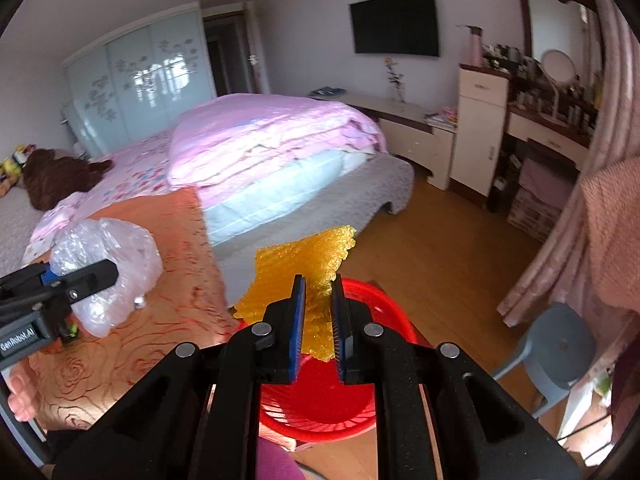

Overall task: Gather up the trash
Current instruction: 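Carry both items over the red wastebasket and open both grippers to drop them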

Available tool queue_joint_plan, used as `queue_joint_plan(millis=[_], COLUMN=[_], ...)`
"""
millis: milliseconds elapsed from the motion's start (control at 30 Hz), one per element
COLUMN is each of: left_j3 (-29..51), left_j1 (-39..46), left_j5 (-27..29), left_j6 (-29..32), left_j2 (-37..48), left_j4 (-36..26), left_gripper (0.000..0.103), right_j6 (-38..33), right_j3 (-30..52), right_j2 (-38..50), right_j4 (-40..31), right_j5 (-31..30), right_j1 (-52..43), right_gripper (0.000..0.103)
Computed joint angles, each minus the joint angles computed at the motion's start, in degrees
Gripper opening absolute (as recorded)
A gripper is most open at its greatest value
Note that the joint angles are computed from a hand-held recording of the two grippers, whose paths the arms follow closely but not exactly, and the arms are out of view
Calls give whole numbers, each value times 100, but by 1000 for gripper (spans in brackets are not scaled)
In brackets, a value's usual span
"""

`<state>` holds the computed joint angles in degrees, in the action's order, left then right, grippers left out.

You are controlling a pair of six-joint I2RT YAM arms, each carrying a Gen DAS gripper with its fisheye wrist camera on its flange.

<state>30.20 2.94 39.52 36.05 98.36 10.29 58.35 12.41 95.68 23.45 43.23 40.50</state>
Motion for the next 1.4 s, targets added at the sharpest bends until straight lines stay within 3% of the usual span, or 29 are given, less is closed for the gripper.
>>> queue_joint_plan(millis=[300,533,633,733,867,1167,1400], left_j3=[377,548,653,690,636,364,-18], left_j1=[-1297,-1669,-1721,-1689,-1644,-1469,-1237], left_j5=[-775,-991,-978,-910,-808,-778,-823], left_j6=[-466,-552,-564,-569,-548,-566,-590], left_j2=[1215,1775,1943,1982,1938,1645,1322], left_j4=[578,908,861,834,871,1108,1521], left_gripper=[40,41,45,55,66,69,70], right_j6=[-10,-54,-154,-224,-263,-151,70], right_j3=[-237,-235,-288,-315,-265,-321,-306], right_j2=[975,1730,1969,2203,2217,2096,1743], right_j4=[1128,1766,2134,2485,2461,2364,1946], right_j5=[-618,-986,-1237,-1487,-1580,-1458,-896], right_j1=[-646,-993,-1199,-1294,-1305,-1230,-792], right_gripper=[13,14,15,20,27,34,39])
